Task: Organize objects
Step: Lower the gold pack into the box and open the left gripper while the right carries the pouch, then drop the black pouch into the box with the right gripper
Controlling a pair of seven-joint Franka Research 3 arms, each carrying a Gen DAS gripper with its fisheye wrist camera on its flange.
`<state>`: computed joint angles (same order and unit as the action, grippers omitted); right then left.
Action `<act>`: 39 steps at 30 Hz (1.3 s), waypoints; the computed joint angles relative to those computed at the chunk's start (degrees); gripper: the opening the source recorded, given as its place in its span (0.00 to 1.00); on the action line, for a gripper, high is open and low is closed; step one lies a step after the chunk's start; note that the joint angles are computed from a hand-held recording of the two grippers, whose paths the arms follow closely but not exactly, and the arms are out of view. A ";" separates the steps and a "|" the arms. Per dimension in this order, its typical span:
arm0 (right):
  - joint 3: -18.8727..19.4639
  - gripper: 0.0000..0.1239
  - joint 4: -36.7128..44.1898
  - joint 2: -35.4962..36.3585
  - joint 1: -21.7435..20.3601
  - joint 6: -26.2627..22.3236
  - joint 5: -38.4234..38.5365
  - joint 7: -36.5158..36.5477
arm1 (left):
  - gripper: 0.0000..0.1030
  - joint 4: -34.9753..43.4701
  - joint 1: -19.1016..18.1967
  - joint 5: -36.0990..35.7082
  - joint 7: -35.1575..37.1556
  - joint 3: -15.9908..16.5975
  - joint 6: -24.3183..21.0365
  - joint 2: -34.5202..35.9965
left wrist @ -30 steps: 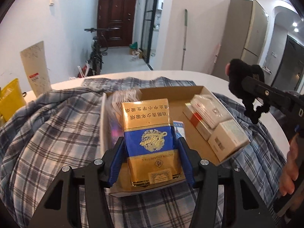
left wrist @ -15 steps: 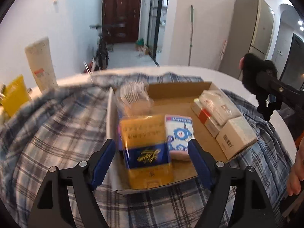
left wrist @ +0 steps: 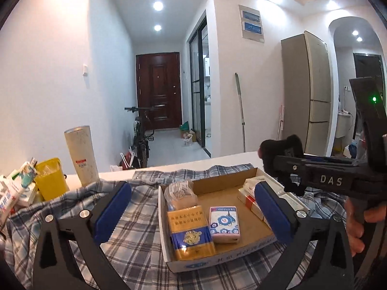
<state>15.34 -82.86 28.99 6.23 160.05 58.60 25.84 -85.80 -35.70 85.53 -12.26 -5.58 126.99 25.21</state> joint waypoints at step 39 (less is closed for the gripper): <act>5.19 0.81 -0.34 0.78 -0.23 12.70 12.37 -18.68 | 1.00 -4.43 2.20 -1.82 -8.58 -1.20 -1.24 -2.92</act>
<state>20.53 -83.20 29.77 6.00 172.76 70.98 7.16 -90.23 -33.49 83.71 -20.83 -6.78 125.75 22.29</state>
